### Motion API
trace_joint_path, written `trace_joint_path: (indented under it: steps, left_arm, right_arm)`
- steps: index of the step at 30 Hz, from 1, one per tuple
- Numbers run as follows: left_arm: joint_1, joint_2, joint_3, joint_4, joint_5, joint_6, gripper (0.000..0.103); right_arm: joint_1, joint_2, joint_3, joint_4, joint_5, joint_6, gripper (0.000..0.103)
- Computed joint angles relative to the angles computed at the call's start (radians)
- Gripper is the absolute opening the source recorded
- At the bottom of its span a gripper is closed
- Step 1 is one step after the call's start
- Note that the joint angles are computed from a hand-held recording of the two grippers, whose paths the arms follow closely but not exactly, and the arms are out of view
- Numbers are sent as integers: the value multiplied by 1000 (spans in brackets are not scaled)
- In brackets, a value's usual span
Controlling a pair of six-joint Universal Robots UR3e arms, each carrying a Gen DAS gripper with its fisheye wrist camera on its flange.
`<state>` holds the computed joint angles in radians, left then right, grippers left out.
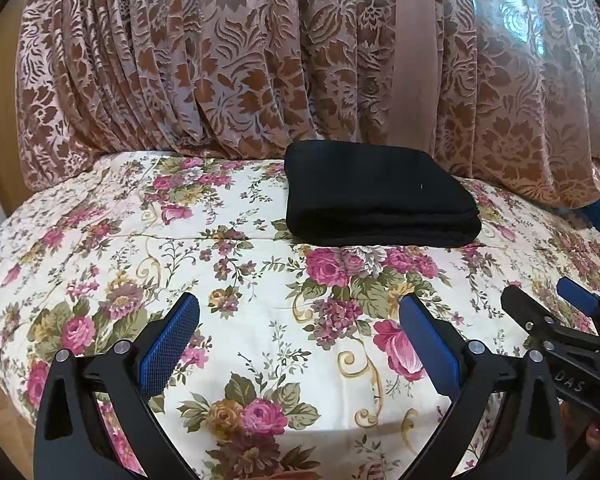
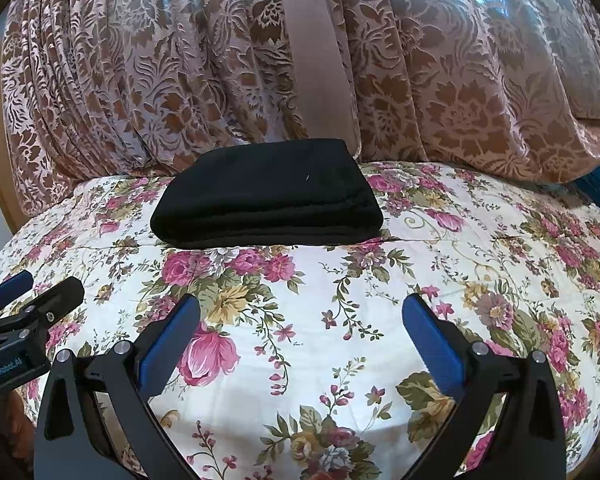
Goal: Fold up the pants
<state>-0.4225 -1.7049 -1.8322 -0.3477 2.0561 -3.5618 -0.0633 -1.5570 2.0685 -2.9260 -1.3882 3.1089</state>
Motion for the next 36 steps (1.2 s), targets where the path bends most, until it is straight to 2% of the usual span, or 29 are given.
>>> trace_joint_path:
  steps: [12, 36]
  left_arm:
    - [-16, -10, 11, -16, 46, -4, 99]
    - [7, -12, 0, -38, 11, -25, 99]
  right_arm:
    - [-10, -10, 6, 0, 5, 7, 101]
    - [-23, 2, -2, 34, 29, 5, 101]
